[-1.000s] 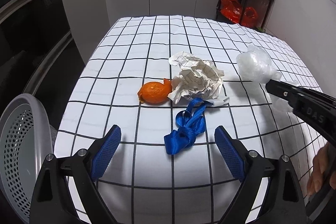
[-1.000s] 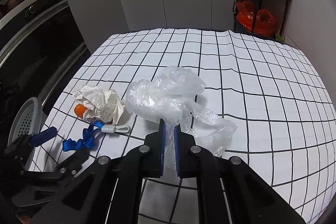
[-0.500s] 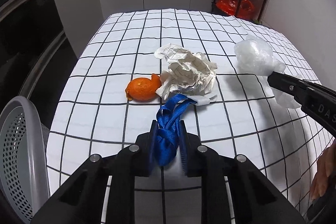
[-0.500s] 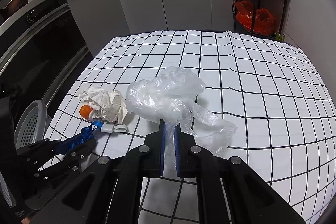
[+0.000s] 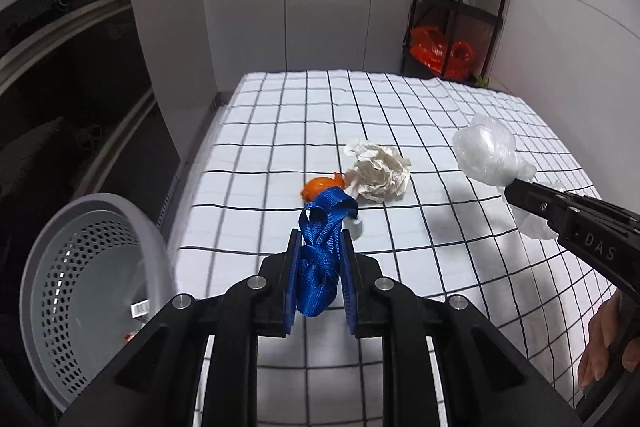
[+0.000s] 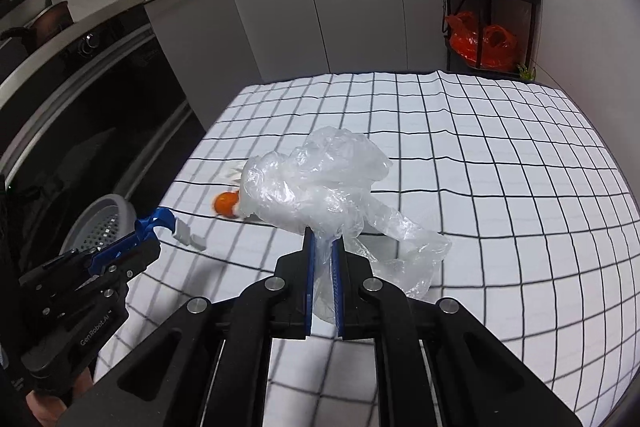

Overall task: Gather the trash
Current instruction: 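Carry the ribbon in the left tool while the right tool carries the bag to the basket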

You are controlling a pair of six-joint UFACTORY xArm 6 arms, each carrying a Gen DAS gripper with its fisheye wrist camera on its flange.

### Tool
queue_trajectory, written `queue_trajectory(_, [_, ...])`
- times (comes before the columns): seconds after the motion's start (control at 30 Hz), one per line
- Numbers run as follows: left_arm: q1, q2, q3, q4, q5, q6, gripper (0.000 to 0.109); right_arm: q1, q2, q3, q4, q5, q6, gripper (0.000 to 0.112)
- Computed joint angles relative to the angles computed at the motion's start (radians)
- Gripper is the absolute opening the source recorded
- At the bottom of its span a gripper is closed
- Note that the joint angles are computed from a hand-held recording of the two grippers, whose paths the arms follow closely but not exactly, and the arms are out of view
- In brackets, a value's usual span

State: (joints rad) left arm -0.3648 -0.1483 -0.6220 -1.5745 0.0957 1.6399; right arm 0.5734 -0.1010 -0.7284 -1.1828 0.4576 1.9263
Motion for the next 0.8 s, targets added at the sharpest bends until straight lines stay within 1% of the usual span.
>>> queue_trajectory(0.07, [0.030,-0.048,0.034,0.023,0.014,-0.010,0.018,0.038,-0.013,-0.007,-0.016,0.021,0.045,0.008])
queue_trajectory(0.13, [0.080,-0.097,0.073,0.111,0.042,-0.086,0.018,0.075,-0.011,-0.025,-0.033,0.038,0.085,0.008])
queue_trajectory(0.2, [0.124,-0.134,0.094,0.158,0.064,-0.122,0.018,0.106,0.003,-0.052,-0.045,0.052,0.108,0.008])
queue_trajectory(0.37, [0.236,-0.220,0.132,0.204,0.103,-0.121,0.018,0.172,0.081,-0.161,-0.078,0.054,0.144,0.008])
queue_trajectory(0.43, [0.297,-0.238,0.136,0.237,0.126,-0.125,0.018,0.192,0.124,-0.215,-0.092,0.049,0.149,0.008])
queue_trajectory(0.53, [0.380,-0.241,0.125,0.276,0.144,-0.117,0.019,0.211,0.199,-0.302,-0.093,0.029,0.126,0.008])
queue_trajectory(0.6, [0.431,-0.229,0.111,0.278,0.150,-0.095,0.019,0.218,0.256,-0.364,-0.080,0.010,0.089,0.008])
queue_trajectory(0.7, [0.501,-0.190,0.077,0.273,0.156,-0.068,0.019,0.222,0.329,-0.443,-0.043,-0.019,0.023,0.008])
queue_trajectory(0.8, [0.553,-0.137,0.033,0.258,0.156,-0.050,0.019,0.219,0.397,-0.516,0.005,-0.053,-0.046,0.008])
